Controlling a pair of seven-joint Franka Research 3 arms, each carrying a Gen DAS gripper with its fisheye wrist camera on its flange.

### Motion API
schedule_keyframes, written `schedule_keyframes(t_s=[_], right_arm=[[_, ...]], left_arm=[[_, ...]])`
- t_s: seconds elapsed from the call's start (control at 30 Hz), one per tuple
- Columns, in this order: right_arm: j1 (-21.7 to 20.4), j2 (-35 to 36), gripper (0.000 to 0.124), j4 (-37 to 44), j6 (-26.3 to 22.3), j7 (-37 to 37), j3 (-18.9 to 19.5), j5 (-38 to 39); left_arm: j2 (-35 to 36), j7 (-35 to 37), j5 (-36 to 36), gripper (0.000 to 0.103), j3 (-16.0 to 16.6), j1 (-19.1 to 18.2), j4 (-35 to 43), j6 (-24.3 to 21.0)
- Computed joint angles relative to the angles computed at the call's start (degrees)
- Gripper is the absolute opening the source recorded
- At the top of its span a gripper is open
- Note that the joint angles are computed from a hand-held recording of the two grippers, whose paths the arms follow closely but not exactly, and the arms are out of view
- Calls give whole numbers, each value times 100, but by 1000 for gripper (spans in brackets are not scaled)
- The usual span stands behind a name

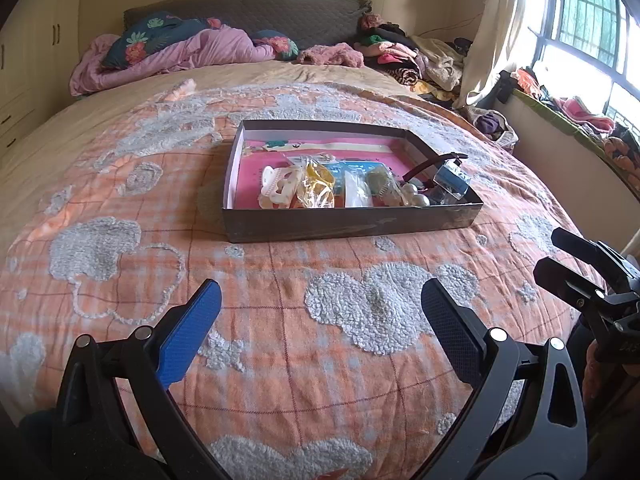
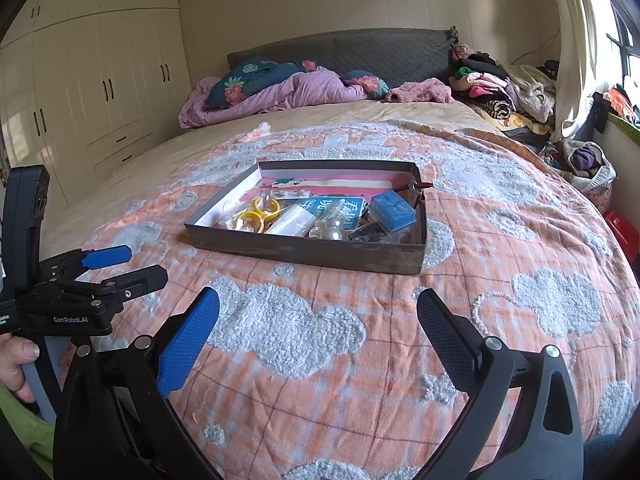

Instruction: Organize jewelry

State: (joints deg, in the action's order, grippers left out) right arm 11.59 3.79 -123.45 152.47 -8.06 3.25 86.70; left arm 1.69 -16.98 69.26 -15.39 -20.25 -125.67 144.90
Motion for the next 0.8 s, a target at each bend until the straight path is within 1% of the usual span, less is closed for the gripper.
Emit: schedule_keyframes(t_s=[0.8], right_arm=[[-28,86,98,58,22,4,22,-20]], left_arm=[[-32,43,-72,93,-8,11,-16,-33]])
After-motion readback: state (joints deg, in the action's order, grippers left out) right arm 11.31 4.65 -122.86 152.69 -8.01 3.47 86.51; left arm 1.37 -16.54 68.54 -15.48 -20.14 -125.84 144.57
